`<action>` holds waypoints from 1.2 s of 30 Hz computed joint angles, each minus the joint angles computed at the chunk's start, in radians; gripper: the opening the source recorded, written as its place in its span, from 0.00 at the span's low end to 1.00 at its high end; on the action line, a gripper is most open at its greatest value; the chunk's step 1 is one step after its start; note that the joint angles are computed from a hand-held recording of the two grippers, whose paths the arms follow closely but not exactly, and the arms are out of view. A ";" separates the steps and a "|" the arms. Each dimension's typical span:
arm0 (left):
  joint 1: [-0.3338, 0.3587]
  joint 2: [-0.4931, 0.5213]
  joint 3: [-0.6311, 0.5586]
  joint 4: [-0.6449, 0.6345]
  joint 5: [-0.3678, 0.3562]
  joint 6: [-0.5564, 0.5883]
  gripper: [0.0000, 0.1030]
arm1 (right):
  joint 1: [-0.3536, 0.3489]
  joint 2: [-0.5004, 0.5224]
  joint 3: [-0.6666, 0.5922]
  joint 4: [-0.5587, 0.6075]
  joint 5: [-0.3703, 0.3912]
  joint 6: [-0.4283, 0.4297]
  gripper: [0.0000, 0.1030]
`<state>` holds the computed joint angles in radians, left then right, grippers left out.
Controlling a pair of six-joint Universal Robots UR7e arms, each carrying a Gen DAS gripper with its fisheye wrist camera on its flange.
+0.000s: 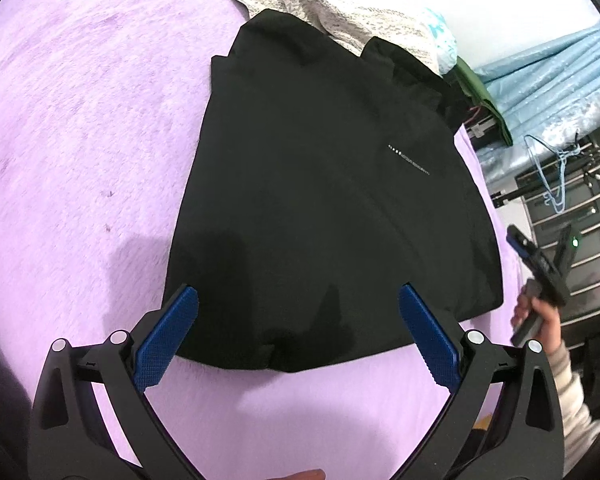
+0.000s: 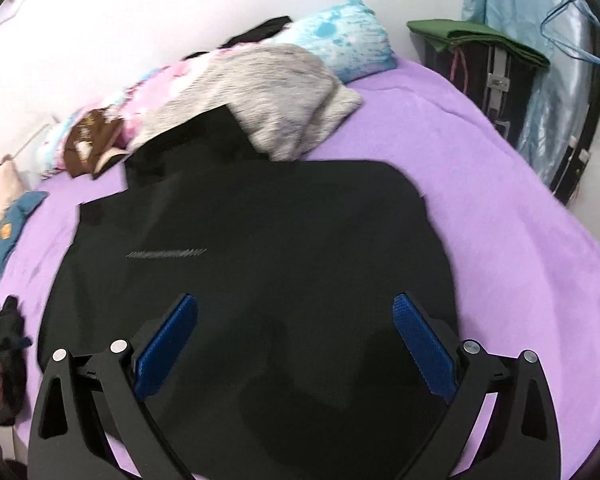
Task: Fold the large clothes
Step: 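Reach the left tool to the jacket hem and close on it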
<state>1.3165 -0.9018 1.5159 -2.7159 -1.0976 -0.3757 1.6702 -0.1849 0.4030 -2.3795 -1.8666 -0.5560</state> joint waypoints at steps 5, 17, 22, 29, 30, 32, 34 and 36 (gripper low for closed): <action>0.020 -0.024 0.027 -0.001 -0.037 -0.049 0.94 | 0.010 -0.133 0.319 -0.175 0.006 0.018 0.94; 0.077 -0.029 0.078 -0.067 -0.190 -0.240 0.94 | 0.011 -0.196 0.606 -0.369 0.122 0.037 0.94; 0.080 -0.049 0.107 -0.098 -0.173 -0.290 0.94 | 0.003 -0.203 0.615 -0.338 0.157 0.039 0.94; 0.094 -0.053 0.113 -0.068 -0.157 -0.338 0.94 | 0.005 -0.191 0.599 -0.319 0.183 0.051 0.94; 0.099 -0.048 0.108 -0.065 -0.172 -0.347 0.94 | 0.004 -0.191 0.599 -0.315 0.192 0.065 0.94; 0.110 -0.037 0.103 -0.082 -0.210 -0.367 0.94 | 0.004 -0.192 0.602 -0.313 0.198 0.082 0.94; 0.121 -0.023 0.097 -0.106 -0.260 -0.365 0.94 | 0.006 -0.194 0.607 -0.311 0.208 0.080 0.94; 0.129 -0.014 0.094 -0.124 -0.285 -0.381 0.94 | 0.009 -0.193 0.610 -0.316 0.210 0.080 0.94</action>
